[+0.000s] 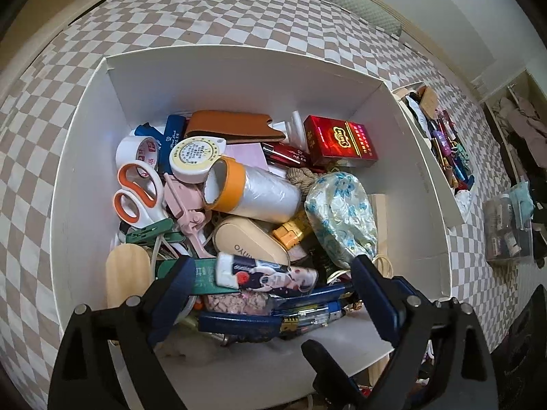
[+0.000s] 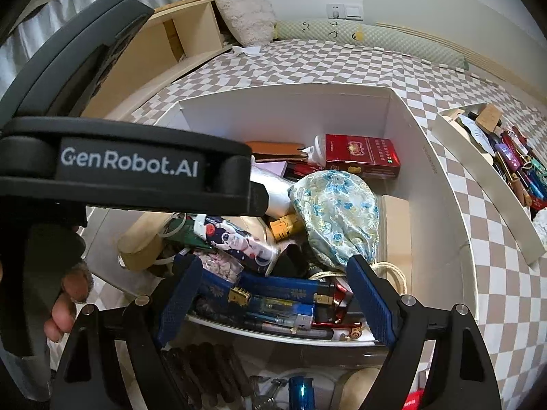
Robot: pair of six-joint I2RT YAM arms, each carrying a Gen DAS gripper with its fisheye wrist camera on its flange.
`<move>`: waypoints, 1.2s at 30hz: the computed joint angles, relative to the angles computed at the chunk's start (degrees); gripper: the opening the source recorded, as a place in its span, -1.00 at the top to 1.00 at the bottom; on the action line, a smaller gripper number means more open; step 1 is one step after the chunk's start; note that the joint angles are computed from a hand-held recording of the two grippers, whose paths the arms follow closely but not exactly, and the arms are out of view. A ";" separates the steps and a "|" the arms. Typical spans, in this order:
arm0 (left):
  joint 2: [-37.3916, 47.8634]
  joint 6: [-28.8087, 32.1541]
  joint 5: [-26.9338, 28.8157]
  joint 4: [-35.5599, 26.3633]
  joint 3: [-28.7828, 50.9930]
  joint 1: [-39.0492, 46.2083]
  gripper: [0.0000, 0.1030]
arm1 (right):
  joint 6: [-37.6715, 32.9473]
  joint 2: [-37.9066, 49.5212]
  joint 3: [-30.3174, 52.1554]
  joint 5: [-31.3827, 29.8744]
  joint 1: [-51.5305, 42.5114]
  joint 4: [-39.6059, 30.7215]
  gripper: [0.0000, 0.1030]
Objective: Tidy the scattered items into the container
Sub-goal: 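Lower both tools into the box and open them to release the cylinder and lighter, then withdraw both open tools from the box back toward the pile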
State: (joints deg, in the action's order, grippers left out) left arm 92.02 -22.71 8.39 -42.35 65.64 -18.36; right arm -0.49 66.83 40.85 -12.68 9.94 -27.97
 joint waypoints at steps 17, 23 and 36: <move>-8.69 3.55 -1.67 -1.52 -3.98 2.80 -0.82 | 1.96 -4.58 1.62 3.44 2.22 -5.38 -0.67; -13.43 3.70 -1.66 -1.38 -5.67 3.43 -0.99 | 2.57 -8.25 2.48 6.80 4.77 -7.97 -1.00; -23.69 8.34 -0.12 -2.65 -8.06 6.13 -0.99 | 5.19 -13.45 4.22 12.35 9.33 -13.96 -1.00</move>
State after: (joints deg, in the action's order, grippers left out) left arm 68.33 -14.37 8.27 -45.01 57.58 -12.22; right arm 4.70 53.38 45.07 -0.33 19.27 -41.92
